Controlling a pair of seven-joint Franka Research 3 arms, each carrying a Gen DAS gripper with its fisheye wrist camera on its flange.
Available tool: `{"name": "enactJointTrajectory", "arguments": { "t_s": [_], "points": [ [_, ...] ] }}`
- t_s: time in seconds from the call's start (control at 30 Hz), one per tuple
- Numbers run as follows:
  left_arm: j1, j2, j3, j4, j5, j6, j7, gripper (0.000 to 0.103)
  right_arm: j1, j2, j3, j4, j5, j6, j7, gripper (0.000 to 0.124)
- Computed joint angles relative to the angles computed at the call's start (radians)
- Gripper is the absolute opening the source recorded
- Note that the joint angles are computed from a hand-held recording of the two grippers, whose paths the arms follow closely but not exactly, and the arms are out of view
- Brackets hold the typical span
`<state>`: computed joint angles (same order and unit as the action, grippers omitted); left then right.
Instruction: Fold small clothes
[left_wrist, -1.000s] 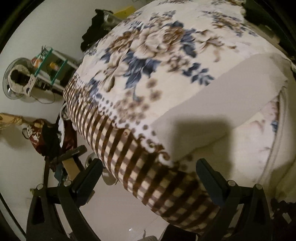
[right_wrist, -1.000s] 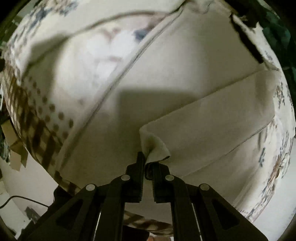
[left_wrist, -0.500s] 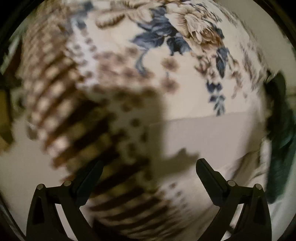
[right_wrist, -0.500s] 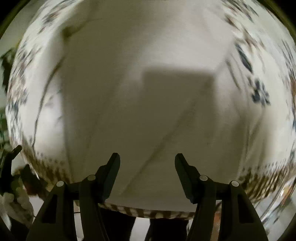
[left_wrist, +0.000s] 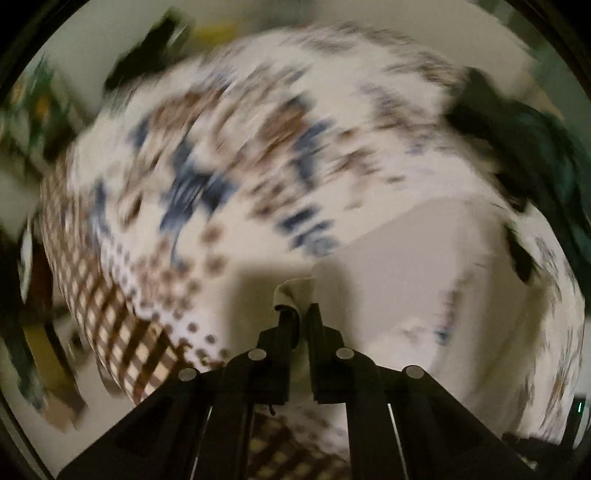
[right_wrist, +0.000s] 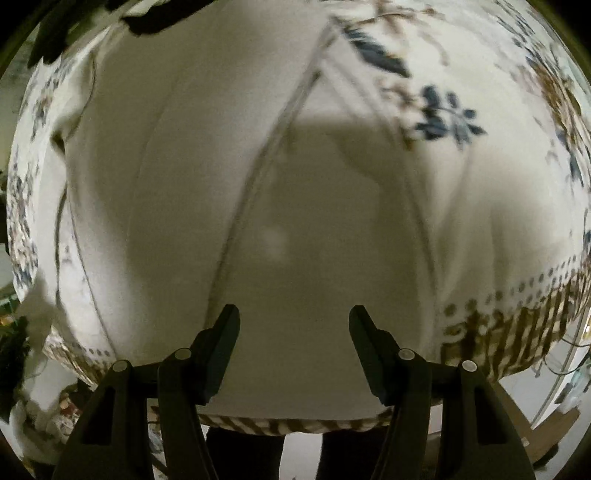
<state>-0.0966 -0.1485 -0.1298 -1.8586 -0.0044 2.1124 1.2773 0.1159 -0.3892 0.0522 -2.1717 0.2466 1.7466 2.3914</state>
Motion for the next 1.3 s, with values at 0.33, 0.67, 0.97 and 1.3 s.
{"name": "enactJointTrajectory", "arguments": {
  "t_s": [0.33,0.67,0.97,1.3],
  "points": [
    [-0.250,-0.017,-0.141,0.077,-0.204,-0.112,0.196,0.005,-0.155,-0.286,-0.090,-0.140,-0.086,-0.177,-0.124,0.064],
    [-0.336,0.005,-0.168,0.010,-0.247,-0.188,0.068,0.065,-0.333,-0.463,-0.201,-0.198,-0.104,-0.303,-0.338,0.064],
    [-0.197,-0.144,-0.048,-0.182,-0.159,-0.238,0.024,0.091,-0.381,-0.648,-0.190,-0.424,0.131,-0.277,-0.358,0.066],
    [-0.143,-0.132,-0.014,-0.292,-0.286,-0.249,0.127,0.048,-0.434,-0.717,-0.185,-0.592,0.205,-0.209,-0.329,0.057]
  ]
}}
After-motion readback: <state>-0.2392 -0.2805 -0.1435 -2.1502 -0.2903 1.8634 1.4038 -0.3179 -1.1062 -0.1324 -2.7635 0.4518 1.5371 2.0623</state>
